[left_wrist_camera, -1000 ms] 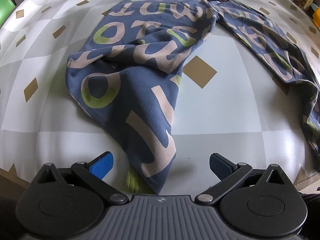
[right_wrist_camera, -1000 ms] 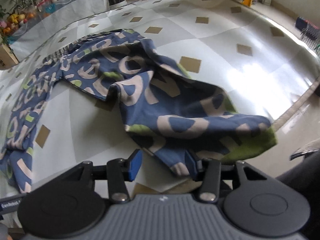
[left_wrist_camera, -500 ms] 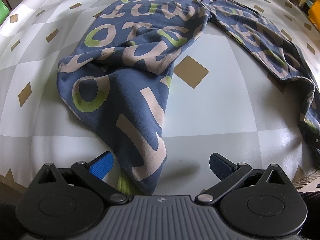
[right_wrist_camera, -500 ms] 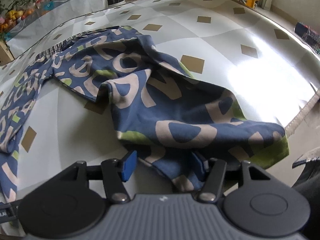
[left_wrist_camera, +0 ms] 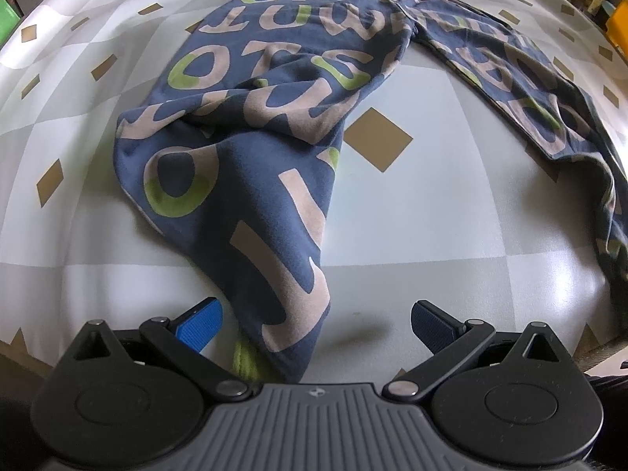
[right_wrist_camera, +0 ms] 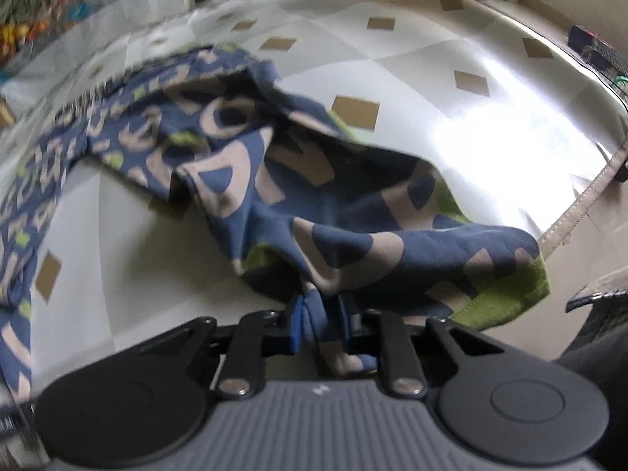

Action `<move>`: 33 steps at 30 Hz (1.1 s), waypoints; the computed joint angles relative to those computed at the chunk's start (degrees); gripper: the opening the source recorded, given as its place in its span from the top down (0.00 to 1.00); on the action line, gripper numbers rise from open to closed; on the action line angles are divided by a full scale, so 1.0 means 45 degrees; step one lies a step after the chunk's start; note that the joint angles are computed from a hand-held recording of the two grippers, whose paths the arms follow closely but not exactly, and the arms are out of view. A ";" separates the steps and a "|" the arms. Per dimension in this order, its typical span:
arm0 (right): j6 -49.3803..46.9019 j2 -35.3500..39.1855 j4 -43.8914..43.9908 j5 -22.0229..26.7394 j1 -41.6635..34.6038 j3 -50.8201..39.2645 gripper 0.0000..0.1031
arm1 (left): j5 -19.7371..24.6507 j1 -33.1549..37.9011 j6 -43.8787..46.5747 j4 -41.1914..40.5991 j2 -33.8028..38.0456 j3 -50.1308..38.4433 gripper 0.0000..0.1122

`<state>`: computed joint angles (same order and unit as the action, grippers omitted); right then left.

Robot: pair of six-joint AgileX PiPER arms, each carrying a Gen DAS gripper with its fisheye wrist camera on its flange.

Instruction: Fold clothes

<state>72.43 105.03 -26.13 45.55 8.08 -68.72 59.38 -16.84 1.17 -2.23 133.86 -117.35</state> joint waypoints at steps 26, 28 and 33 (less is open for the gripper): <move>0.0521 -0.0376 -0.1240 -0.1734 -0.0090 0.0053 0.62 | -0.0565 0.0007 0.0073 0.0076 -0.0495 0.0625 0.08; 0.0915 -0.0138 -0.1777 -0.1789 -0.0051 0.0014 0.59 | -0.0657 0.0004 0.0057 0.0077 -0.0522 0.0668 0.08; 0.1005 0.0479 -0.2247 -0.1716 0.0000 -0.0199 0.56 | -0.0723 -0.0045 0.0024 0.0129 -0.0477 0.0639 0.08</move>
<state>76.95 107.18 -36.24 37.83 8.08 -69.62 56.13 -17.04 1.27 -1.65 131.72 -114.47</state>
